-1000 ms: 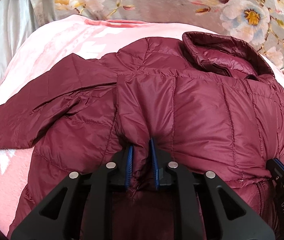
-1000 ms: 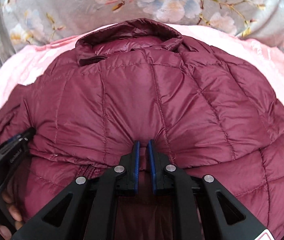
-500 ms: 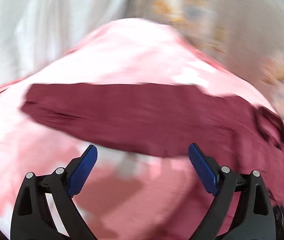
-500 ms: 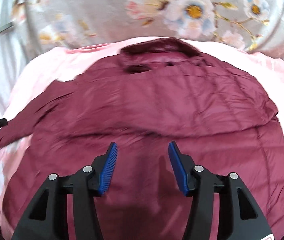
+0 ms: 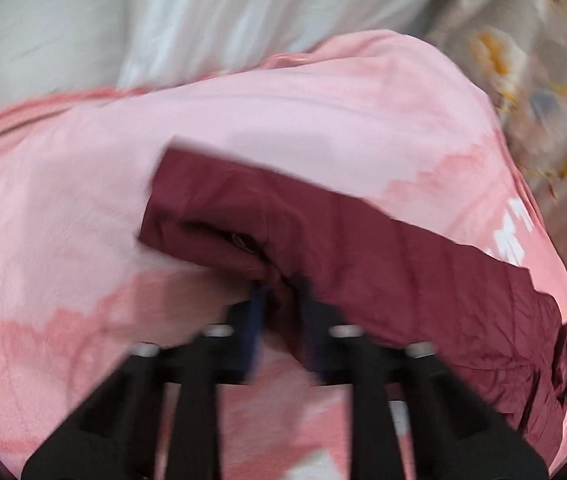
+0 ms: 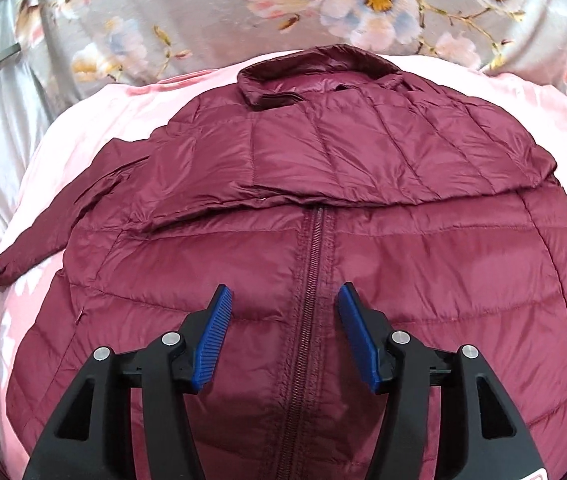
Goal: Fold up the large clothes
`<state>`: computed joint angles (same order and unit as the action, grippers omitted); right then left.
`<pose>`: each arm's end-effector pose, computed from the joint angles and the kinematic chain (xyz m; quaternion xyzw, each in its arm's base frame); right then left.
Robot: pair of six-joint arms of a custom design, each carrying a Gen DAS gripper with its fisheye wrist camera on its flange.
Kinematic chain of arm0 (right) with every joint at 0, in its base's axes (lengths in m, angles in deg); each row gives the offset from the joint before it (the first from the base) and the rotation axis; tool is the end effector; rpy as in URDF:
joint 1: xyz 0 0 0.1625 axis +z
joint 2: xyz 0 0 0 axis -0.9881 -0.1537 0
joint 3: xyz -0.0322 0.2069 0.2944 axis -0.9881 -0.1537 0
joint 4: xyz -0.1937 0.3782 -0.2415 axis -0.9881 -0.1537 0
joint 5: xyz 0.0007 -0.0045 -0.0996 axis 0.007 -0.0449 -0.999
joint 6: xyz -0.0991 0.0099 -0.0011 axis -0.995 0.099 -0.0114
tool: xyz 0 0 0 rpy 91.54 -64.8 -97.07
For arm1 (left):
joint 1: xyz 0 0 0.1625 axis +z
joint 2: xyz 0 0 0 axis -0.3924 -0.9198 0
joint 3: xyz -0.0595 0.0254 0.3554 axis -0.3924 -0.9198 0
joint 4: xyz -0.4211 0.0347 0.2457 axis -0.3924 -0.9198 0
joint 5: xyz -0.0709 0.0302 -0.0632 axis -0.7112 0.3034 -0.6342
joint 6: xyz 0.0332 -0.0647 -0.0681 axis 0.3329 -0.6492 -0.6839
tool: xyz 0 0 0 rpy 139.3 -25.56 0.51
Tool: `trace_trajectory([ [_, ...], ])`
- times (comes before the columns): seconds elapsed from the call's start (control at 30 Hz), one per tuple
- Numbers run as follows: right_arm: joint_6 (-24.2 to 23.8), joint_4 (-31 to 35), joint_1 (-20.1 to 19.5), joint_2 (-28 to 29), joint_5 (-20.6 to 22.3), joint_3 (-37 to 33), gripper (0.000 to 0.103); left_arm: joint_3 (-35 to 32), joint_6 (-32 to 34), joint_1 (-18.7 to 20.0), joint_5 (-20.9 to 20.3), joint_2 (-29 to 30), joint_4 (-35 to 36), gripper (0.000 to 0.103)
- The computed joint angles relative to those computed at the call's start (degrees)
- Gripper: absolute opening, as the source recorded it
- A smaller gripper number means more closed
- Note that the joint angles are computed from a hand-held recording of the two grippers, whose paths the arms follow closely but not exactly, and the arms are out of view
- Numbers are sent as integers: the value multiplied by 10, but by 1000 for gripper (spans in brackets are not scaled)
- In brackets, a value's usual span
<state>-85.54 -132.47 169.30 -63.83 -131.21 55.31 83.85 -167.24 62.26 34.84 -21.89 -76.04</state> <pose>0.0757 -0.3984 0.3166 0.0719 -0.8897 0.3435 0.2920 -0.1727 -0.4267 0.1941 -0.2527 0.8024 -0.4475 0.3033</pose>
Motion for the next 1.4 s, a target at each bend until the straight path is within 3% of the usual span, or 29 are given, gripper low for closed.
trace_trajectory([
  [0.17, -9, 3, 3, -34, 7, 18, 56, -76, 85, -44, 39, 105, -39, 3],
  [0.33, -25, 13, -2, -79, 21, 34, 56, -173, 330, -99, 33, 276, -260, 3],
  [0.4, -33, 15, -6, -98, 24, 37, 56, -226, 443, -117, 1, 363, -365, 3],
  [0.5, -46, 16, -18, -129, 32, 39, 62, -298, 530, -131, -52, 468, -441, 3],
  [0.7, -69, 37, -67, -189, 53, 43, 63, -422, 580, -131, -151, 621, -455, 8],
  [0.77, -69, 48, -87, -203, 63, 42, 63, -441, 590, -132, -168, 651, -466, 23],
  [0.83, -67, 60, -108, -213, 79, 38, 63, -432, 604, -142, -168, 658, -500, 61],
  [0.93, -58, 70, -125, -212, 102, 24, 66, -389, 623, -159, -147, 632, -562, 80],
  [1.03, -34, 85, -130, -187, 134, -6, 69, -339, 630, -160, -142, 581, -613, 85],
  [1.1, -23, 82, -125, -159, 146, -26, 71, -308, 609, -153, -109, 541, -606, 85],
  [1.23, -3, 54, -104, -55, 132, -85, 71, -274, 519, -121, -43, 478, -501, 85],
  [1.4, 46, 47, -111, 28, 111, -137, 71, -239, 431, -91, -10, 424, -399, 84],
])
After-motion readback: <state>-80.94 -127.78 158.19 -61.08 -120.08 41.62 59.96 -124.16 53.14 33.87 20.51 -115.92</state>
